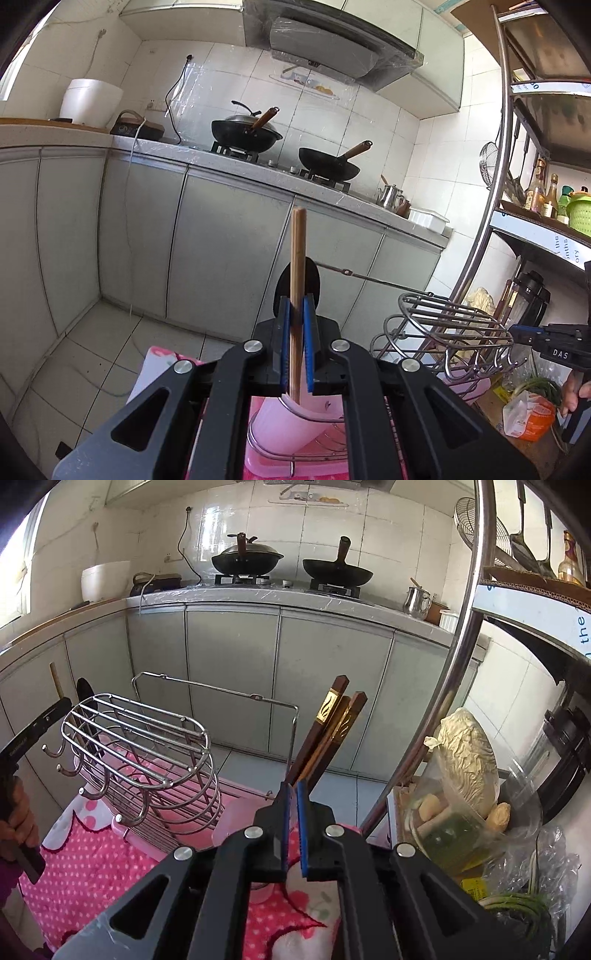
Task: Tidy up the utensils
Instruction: 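Drop the chopstick and fork into the pink cups and open both tools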
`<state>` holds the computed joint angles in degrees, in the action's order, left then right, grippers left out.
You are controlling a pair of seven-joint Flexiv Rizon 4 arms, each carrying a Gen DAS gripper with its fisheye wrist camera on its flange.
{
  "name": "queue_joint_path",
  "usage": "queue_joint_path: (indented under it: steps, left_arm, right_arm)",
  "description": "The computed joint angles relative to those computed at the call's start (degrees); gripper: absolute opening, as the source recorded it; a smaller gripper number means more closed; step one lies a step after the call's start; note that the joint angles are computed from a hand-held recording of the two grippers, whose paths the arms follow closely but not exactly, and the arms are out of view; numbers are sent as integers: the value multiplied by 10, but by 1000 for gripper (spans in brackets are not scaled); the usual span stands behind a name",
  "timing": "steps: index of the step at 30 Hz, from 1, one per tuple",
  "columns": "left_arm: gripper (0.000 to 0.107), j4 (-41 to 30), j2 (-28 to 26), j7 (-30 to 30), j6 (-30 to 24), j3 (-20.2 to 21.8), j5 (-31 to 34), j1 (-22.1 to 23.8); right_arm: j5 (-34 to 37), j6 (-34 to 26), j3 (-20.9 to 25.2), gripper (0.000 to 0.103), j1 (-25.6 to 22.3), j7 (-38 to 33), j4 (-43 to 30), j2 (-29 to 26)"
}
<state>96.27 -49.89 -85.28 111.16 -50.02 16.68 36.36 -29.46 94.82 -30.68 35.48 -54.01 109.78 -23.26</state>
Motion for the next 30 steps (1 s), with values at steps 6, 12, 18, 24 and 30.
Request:
queue_joint_path:
  steps: [6, 12, 18, 24, 30]
  left_arm:
    - [7, 8, 1, 10, -47, -31, -27, 26]
    - [25, 20, 21, 41, -74, -37, -81, 31]
    - [42, 45, 31, 58, -89, -73, -114, 61]
    - [44, 82, 71, 63, -93, -84, -124, 89]
    - [45, 145, 110, 70, -111, -120, -122, 141]
  right_arm:
    - [29, -3, 88, 11, -70, -11, -16, -1]
    - [37, 7, 102, 33, -82, -8, -12, 6]
    - [61, 30, 92, 36, -72, -5, 10, 29]
    - [104, 67, 30, 38, -2, -24, 58, 66]
    - [157, 97, 35, 38, 31, -56, 109, 106]
